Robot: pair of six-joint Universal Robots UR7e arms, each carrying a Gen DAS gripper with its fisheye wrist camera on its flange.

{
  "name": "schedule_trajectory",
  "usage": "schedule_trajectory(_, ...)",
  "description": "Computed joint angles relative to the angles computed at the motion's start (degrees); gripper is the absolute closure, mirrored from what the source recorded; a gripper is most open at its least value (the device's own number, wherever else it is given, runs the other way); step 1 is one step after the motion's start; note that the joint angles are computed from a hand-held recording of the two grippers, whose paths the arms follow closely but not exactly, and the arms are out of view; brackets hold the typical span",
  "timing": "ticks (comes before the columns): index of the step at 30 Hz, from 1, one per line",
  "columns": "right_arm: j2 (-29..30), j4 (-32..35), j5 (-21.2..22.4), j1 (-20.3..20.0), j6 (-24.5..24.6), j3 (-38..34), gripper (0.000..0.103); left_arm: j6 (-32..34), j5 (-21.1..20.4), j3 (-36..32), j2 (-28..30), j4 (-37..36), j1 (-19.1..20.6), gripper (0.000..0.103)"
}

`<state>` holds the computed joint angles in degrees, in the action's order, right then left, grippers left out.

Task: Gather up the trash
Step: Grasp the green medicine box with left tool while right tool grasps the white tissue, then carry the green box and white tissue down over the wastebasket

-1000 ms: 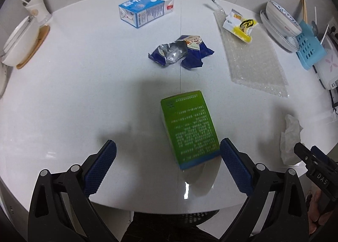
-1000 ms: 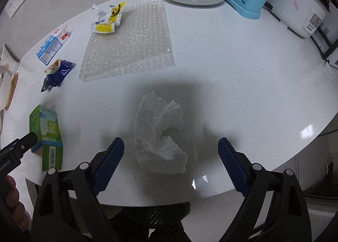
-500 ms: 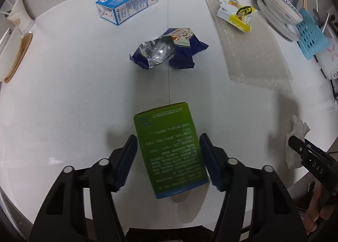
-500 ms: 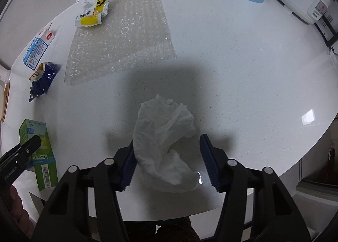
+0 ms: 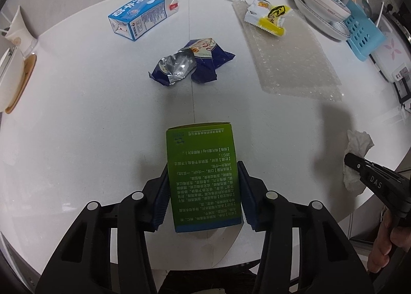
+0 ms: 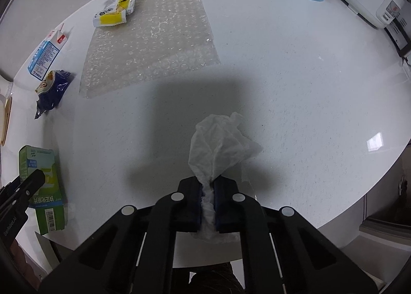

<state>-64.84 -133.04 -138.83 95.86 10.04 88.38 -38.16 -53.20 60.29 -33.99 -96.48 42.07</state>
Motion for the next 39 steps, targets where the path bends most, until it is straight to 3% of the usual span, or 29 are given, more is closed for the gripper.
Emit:
schedule_trajectory(19, -4.5, -6.6, -0.9, 4.6, -5.5, 5.5, 0.098, -0.9, 0.0, 8.9, -6.1, -4.7, -3.5, 0.056)
schedule_trajectory(39, -11.8, -15.4, 1.0, 8.6, -12.7, 18.2, 0.098, -5.2, -2.4, 22.8, -14.1, -8.1, -7.9, 0.056)
